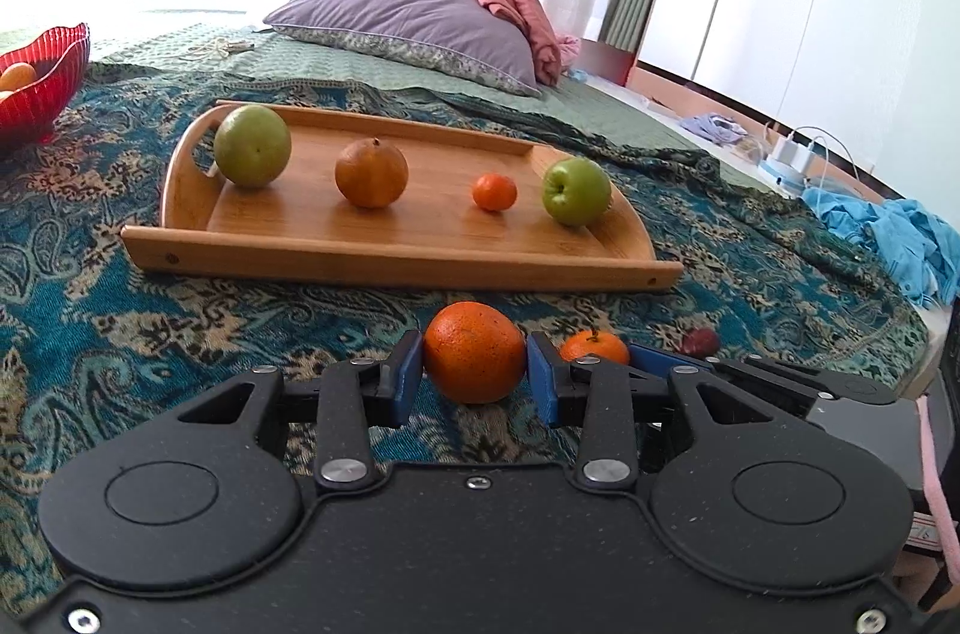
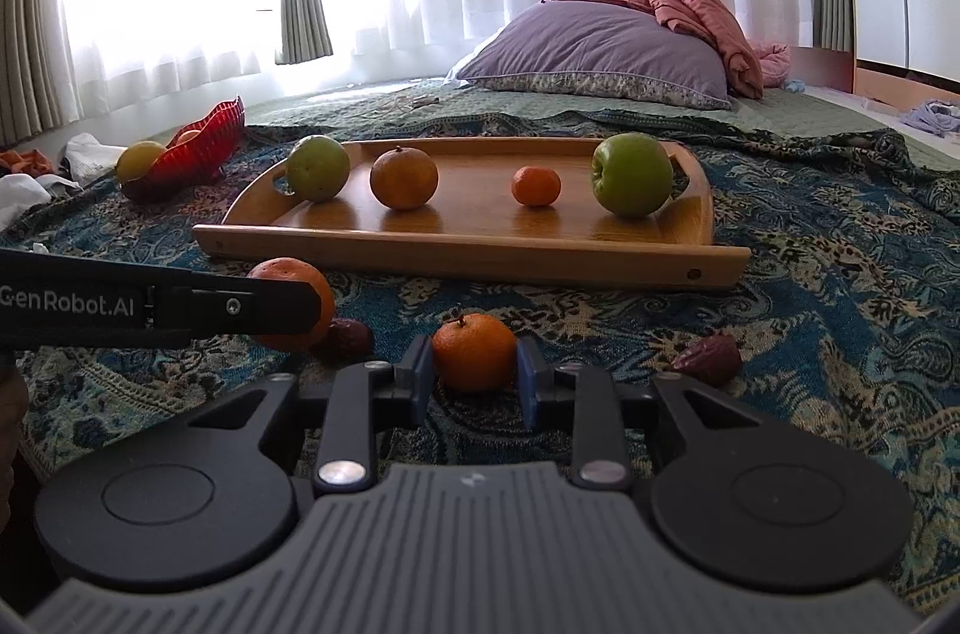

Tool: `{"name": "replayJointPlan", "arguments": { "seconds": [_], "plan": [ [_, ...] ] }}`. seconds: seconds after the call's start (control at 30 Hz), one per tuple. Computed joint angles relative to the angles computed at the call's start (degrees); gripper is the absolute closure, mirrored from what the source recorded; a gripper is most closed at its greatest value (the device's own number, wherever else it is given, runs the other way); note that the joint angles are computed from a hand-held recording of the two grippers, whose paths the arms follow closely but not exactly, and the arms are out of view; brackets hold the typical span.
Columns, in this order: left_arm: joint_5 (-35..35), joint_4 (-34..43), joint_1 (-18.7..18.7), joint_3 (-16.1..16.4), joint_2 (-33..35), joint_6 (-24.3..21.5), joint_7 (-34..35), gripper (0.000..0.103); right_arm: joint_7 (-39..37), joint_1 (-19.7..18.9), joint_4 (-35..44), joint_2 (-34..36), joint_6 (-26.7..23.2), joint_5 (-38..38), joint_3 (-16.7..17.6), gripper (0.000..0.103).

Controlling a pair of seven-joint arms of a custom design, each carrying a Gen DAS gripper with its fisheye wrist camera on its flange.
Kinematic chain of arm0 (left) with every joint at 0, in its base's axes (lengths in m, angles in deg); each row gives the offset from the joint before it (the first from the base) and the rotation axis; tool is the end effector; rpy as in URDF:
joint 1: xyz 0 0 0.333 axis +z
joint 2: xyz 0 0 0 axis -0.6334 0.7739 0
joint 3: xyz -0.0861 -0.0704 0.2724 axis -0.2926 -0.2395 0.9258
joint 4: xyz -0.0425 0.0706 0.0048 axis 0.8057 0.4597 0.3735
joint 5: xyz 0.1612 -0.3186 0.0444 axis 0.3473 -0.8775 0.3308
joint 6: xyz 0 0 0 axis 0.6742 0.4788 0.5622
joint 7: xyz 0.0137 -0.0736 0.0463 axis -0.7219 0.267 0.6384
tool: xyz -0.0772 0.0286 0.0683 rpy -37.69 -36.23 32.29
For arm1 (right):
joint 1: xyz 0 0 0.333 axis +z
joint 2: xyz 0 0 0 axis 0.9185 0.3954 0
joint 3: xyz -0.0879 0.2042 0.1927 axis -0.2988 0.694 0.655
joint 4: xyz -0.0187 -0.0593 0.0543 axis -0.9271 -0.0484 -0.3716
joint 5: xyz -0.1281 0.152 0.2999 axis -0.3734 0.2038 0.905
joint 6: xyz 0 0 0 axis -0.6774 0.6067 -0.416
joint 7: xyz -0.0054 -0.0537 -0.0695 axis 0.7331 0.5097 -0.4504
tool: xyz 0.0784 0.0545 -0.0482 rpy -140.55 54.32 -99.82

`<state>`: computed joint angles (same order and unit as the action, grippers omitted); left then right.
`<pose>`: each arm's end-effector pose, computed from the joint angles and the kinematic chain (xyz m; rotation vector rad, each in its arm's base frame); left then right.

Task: Organize fruits
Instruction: 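Grasp the orange with the left tool while the right tool grasps the tangerine, then carry the orange and tangerine over the wooden tray and lower them with both tools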

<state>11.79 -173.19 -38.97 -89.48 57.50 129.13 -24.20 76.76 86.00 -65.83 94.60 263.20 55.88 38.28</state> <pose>0.6312 -0.1260 0.3195 -1.6105 1.7586 -1.2293 0.6191 0.2653 0.2798 -1.6525 1.2878 -0.6790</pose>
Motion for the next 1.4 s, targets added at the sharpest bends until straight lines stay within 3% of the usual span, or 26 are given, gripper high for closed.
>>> {"name": "replayJointPlan", "arguments": {
  "seconds": [0.23, 0.27, 0.3, 0.4, 0.5, 0.6, 0.67, 0.97, 1.33, 1.4],
  "plan": [
    [-4.05, 3.03, -3.9, 3.79, 1.16, -0.15, 2.36, 0.068, 1.02, 0.18, 1.52, 0.48, 1.45, 0.41, 0.06, 0.073],
    [-4.74, 3.42, -4.44, 4.28, 1.31, -0.34, 2.77, 0.068, 0.92, 0.43, 1.96, 0.6, 1.58, 0.54, -0.16, 0.079],
    [-5.52, 3.79, -5.01, 4.78, 1.39, -0.73, 3.12, 0.068, 0.67, 0.83, 2.51, 0.74, 1.55, 0.84, -0.54, 0.084],
    [-7.03, 4.09, -5.84, 5.5, 1.47, -1.31, 3.85, 0.068, -1.5, 3.32, 4.42, 1.19, 0.23, 3.6, -2.98, 0.084],
    [-7.12, 3.26, -5.33, 5.02, 1.34, -1.16, 4.17, 0.068, -3.39, 4.69, 5.04, 1.21, -2.4, 5.72, -4.19, 0.078],
    [-7.56, 2.51, -5.49, 5.16, 1.18, -1.32, 4.57, 0.068, -4.9, 5.12, 3.53, 0.97, -0.36, 5.6, -4.2, 0.076],
    [-7.78, 2.25, -5.45, 5.08, 1.14, -1.52, 4.68, 0.068, -6.67, 6.37, 2.83, 0.67, 0.49, 6.81, -5.13, 0.063],
    [-9.46, 1.11, -6.76, 6.34, 0.59, -1.53, 6.06, 0.068, -13.23, 10.25, 2.96, 0.6, 0.76, 15.58, -8.07, 0.046],
    [-12.23, 1.23, -9.17, 8.48, 0.73, -2.05, 7.96, 0.068, -14.97, 10.54, 1.53, -0.39, -2.08, 20.35, -8.67, 0.047],
    [-12.62, 1.41, -9.38, 8.63, 0.79, -2.17, 8.29, 0.068, -15.33, 11.26, 1.77, -0.09, -2.24, 20.96, -9.42, 0.053]
  ]
}}
